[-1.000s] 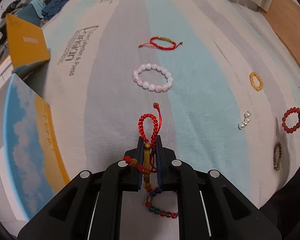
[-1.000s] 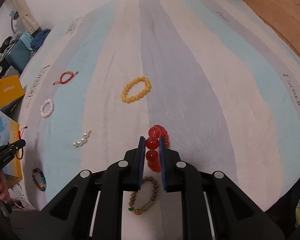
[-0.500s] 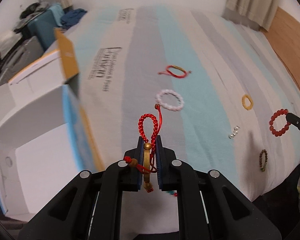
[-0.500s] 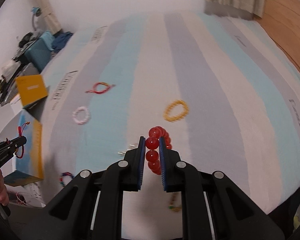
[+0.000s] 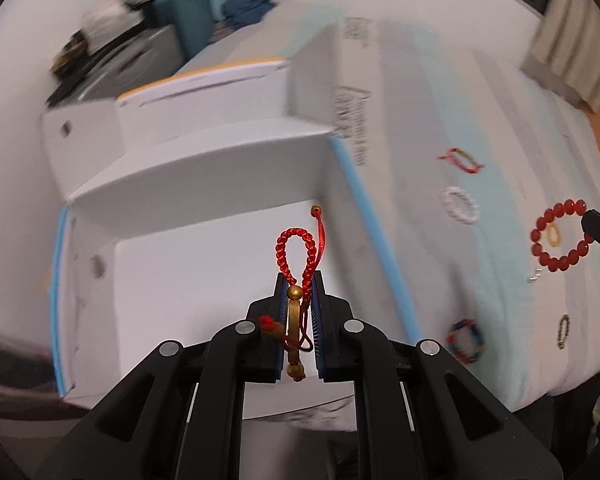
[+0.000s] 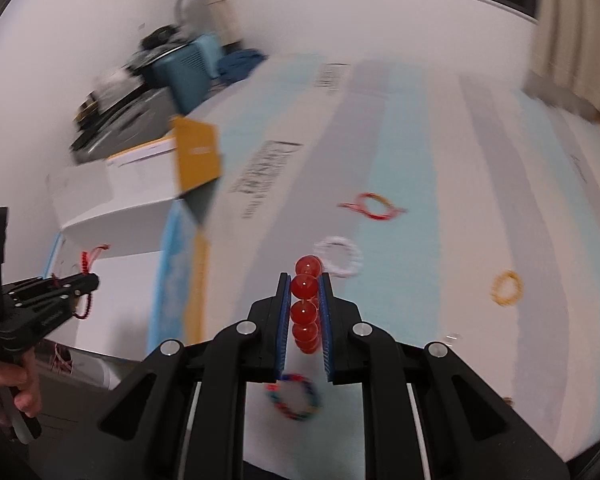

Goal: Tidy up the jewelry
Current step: 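Carry both held bracelets over the open white cardboard box, then open both tools to drop the bracelets into the box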

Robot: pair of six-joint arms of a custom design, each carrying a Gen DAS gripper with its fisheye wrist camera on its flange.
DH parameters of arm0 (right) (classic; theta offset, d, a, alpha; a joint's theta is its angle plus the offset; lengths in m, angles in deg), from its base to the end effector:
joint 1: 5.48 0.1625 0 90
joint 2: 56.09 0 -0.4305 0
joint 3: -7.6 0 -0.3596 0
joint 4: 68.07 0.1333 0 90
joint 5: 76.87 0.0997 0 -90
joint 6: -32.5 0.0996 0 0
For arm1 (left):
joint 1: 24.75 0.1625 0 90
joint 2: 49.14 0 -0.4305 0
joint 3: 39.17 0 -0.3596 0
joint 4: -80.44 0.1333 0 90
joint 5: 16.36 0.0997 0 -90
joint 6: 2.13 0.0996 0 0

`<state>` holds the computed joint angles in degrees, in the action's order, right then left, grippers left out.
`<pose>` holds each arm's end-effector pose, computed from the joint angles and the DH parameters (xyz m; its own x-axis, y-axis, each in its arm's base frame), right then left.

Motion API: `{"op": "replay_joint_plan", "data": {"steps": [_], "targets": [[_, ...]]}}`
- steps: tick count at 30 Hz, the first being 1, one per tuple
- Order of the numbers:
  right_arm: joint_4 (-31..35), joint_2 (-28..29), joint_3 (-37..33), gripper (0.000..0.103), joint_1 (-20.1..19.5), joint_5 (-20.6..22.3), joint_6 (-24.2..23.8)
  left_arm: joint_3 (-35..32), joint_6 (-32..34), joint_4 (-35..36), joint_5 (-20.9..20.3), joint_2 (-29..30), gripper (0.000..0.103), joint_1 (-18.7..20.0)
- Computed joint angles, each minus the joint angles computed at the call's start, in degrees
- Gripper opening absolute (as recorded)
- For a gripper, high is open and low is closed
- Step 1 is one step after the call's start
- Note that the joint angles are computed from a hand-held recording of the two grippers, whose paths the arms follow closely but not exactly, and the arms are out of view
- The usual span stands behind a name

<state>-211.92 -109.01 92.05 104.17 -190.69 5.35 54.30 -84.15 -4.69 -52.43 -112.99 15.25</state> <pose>0.3207 -0.6213 0.2715 -0.6706 -0.5428 0.5057 -0.6935 0.7007 -0.1674 -0.2849 -0.5182 0.2664 -0.6291 -0.4212 -0.6533 0.0601 0.8116 -0.5812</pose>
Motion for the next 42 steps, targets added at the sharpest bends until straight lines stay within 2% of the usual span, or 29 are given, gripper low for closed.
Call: {"op": "replay_joint_plan", "data": {"steps": [3,7,16,18,19,25,33,40,42], "targets": [[-0.3,2.0,1.0,0.013,2.4,0.5,0.4,2.9,-3.3,1.4,-1.1,-3.6,0.010,0.7],[0.2,4.6,1.5,0.013,4.9,0.9,1.3,6.9,-4.5,0.4,-2.4,-7.5,0.010,1.7],[-0.6,10.3,1.2,0.013,8.6,1.2,1.3,13.0,-3.7,-3.2,-5.4,-13.2,0.011,5.4],[-3.5,10.8,2.1,0.013,9.4,0.8,-0.3,13.9,-3.3,-3.9,-5.8,-14.0,0.011,6.3],[-2.4,11.1,1.7,0.013,9.7,1.3,-0.5,14.5,-3.0,-4.4,-6.0,-14.4,0.011,6.6],[-0.1,13.9,0.1,0.013,9.9,1.7,1.2,15.8,-2.0,-5.5,-6.4,-15.7,0.011,8.4],[5.1,18.9,-2.3,0.013,9.1,-2.1,3.3,16.6,0.2,-8.0,-7.6,-15.5,0.011,10.9],[6.9,20.0,-2.7,0.013,8.2,-3.7,4.1,15.2,-0.5,-5.1,-7.4,-14.7,0.015,11.0],[6.9,20.0,-2.6,0.013,8.2,-4.0,4.2,14.8,-0.5,-5.3,-7.1,-14.3,0.020,11.2]]}}
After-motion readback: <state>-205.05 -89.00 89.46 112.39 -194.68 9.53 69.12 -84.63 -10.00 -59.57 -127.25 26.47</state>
